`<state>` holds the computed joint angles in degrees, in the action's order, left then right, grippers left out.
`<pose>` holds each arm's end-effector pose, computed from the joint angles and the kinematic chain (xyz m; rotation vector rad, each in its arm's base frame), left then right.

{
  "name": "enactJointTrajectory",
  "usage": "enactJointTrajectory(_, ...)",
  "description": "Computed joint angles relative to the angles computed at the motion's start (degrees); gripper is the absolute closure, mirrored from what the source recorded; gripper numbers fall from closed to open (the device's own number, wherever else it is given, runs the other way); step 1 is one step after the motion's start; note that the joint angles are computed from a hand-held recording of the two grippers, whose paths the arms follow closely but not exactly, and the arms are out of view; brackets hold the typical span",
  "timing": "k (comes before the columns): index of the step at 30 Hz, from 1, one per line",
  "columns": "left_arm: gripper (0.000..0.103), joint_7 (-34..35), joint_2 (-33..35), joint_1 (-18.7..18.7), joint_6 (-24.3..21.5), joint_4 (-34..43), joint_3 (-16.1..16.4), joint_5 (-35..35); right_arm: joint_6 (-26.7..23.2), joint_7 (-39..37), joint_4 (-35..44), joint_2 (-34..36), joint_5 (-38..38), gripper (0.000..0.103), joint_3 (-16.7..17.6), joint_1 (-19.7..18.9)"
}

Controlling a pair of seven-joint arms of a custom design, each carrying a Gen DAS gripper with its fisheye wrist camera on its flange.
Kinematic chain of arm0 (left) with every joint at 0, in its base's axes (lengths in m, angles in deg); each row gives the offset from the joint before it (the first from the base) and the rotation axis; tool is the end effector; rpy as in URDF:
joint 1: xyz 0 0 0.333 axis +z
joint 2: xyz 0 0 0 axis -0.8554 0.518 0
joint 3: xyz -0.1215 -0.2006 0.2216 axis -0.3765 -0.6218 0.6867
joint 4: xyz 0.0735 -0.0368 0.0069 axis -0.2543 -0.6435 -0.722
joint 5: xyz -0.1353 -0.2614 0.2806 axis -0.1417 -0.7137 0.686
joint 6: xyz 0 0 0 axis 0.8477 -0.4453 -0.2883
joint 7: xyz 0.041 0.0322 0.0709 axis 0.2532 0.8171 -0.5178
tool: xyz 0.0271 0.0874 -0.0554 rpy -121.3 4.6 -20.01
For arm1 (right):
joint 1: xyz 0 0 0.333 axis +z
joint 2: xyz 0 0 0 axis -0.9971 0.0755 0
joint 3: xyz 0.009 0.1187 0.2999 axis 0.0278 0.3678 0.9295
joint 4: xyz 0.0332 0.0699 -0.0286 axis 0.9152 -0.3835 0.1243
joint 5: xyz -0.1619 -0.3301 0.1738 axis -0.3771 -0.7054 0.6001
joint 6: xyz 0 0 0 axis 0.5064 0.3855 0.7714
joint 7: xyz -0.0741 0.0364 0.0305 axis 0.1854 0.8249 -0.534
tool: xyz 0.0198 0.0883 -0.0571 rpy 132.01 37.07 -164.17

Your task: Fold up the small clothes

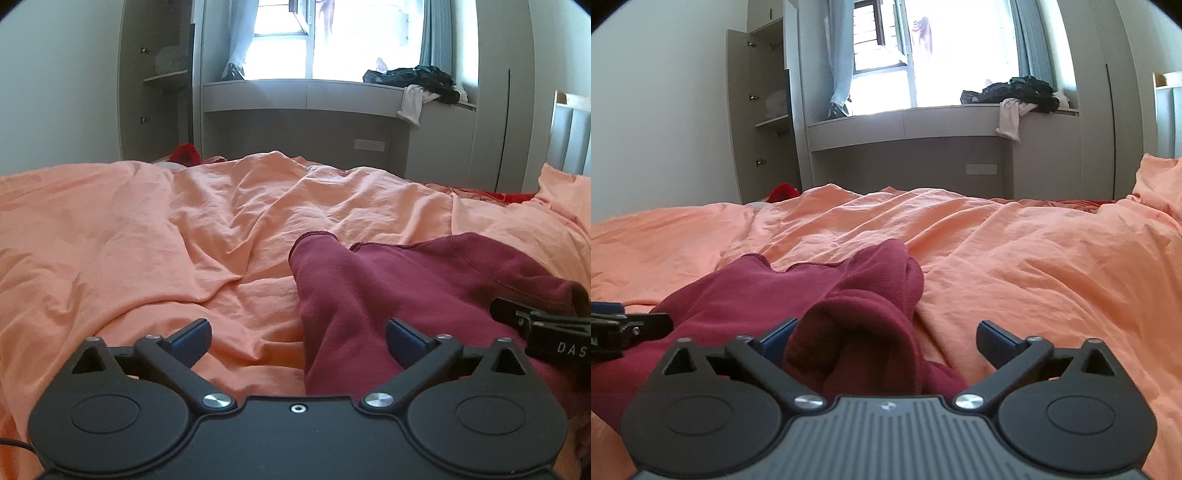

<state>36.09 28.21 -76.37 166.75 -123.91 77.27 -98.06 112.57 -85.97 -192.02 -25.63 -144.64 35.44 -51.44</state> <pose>0.4665 -0.1701 0.5534 -1.3027 1.9316 -1.1136 0.3940 0.4207 0.5056 -1.2289 1.7076 -1.0120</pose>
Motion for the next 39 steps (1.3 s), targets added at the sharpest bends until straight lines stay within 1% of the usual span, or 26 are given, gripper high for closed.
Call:
enactJointTrajectory(2, 0.001, -0.58, -0.37, 0.15, -1.17, 0.19, 0.00, -0.26, 0.10, 0.57, -0.29, -0.28, -0.25, 0.000, 0.06, 0.05)
enactJointTrajectory(5, 0.001, -1.73, -1.25, 0.87, -1.67, -0.17, -0.70, -0.22, -0.74, 1.08, -0.61, -0.67, -0.62, 0.000, 0.45, 0.27)
enactJointTrajectory(10, 0.001, -2.69, -3.44, 1.02, 0.04, -1.71, -1.42, 0.51, -3.37, 1.66, -1.23, -1.61, -2.22, 0.000, 1.44, 0.90)
enactJointTrajectory(17, 0.001, -4.96, -7.06, 1.76, 2.11, -3.48, -2.23, 2.37, -6.60, 4.75, -2.78, -3.86, -6.54, 0.000, 3.15, 1.58)
enactJointTrajectory(22, 0.001, -6.66, -10.10, 1.52, 2.92, -4.92, -2.12, 3.18, -9.84, 5.95, -3.42, -4.97, -9.37, 0.000, 4.64, 2.23)
enactJointTrajectory(27, 0.001, -7.41, -13.81, 0.91, 4.94, -7.55, -1.71, 4.10, -14.48, 6.56, -4.23, -5.82, -12.52, 0.000, 6.26, 3.26)
enactJointTrajectory(31, 0.001, -7.31, -17.31, -0.07, 7.58, -10.50, -0.86, 5.16, -18.54, 6.62, -4.99, -6.28, -14.45, 0.000, 7.64, 4.48)
enactJointTrajectory(35, 0.001, -7.56, -21.26, -1.75, 9.93, -14.03, 0.68, 5.90, -21.29, 7.66, -5.74, -6.83, -14.71, 0.000, 8.70, 5.87)
enactJointTrajectory(39, 0.000, -7.52, -25.94, -3.99, 10.13, -17.71, 2.82, 6.67, -24.83, 9.20, -6.55, -7.25, -14.47, 0.000, 10.11, 7.38)
